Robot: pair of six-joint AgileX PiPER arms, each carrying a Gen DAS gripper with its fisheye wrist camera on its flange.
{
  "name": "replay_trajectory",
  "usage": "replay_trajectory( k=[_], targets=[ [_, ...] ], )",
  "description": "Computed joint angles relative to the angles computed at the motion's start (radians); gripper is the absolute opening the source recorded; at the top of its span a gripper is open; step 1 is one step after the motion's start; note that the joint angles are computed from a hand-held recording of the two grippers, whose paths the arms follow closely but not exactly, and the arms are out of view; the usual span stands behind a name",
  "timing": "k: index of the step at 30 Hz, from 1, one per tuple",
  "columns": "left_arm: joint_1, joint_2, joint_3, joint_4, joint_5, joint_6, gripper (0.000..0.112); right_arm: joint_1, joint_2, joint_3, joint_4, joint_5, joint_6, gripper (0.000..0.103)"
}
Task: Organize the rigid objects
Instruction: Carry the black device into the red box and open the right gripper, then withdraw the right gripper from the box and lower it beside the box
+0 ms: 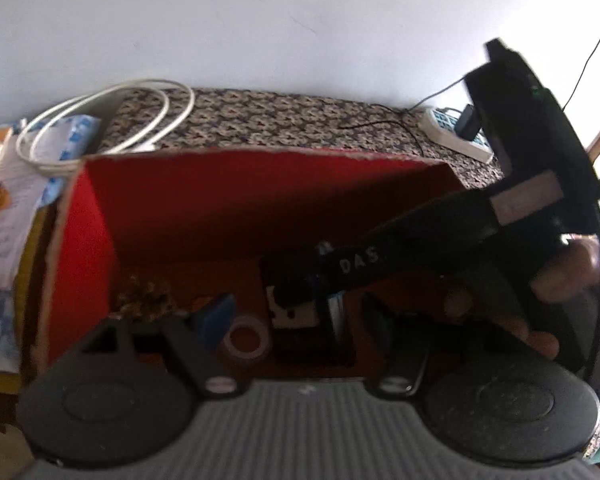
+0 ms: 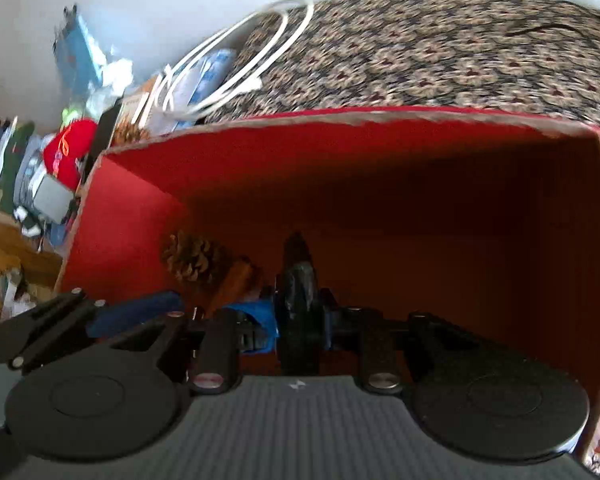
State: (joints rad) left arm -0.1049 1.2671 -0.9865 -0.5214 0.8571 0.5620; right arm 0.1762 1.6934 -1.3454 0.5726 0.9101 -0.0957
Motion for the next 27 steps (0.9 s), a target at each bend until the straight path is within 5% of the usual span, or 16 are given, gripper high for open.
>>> replay_trajectory(
  k=[8, 12, 21, 27],
  targets=[
    [0.057, -0.094, 0.047, 0.027, -0.004, 0.012, 0.067, 0.008, 0.012, 0.005, -0.034, -0.092, 0.012, 0.011],
    [0.051, -0.122, 0.055, 0.077, -0.007, -0.023, 0.067, -0.059, -0.03, 0.053, 0.088, -0.069, -0.055, 0.01],
    [-0.094, -0.213, 0.043, 0.336, -0.004, -0.277, 0.069, -0.099, -0.323, 0.276, 0.209, -0.165, -0.092, 0.011],
    [-0.15, -0.31, 0.042, 0.468, 0.055, -0.377, 0.07, 0.004, -0.555, 0.435, 0.076, -0.279, 0.056, 0.011]
  ],
)
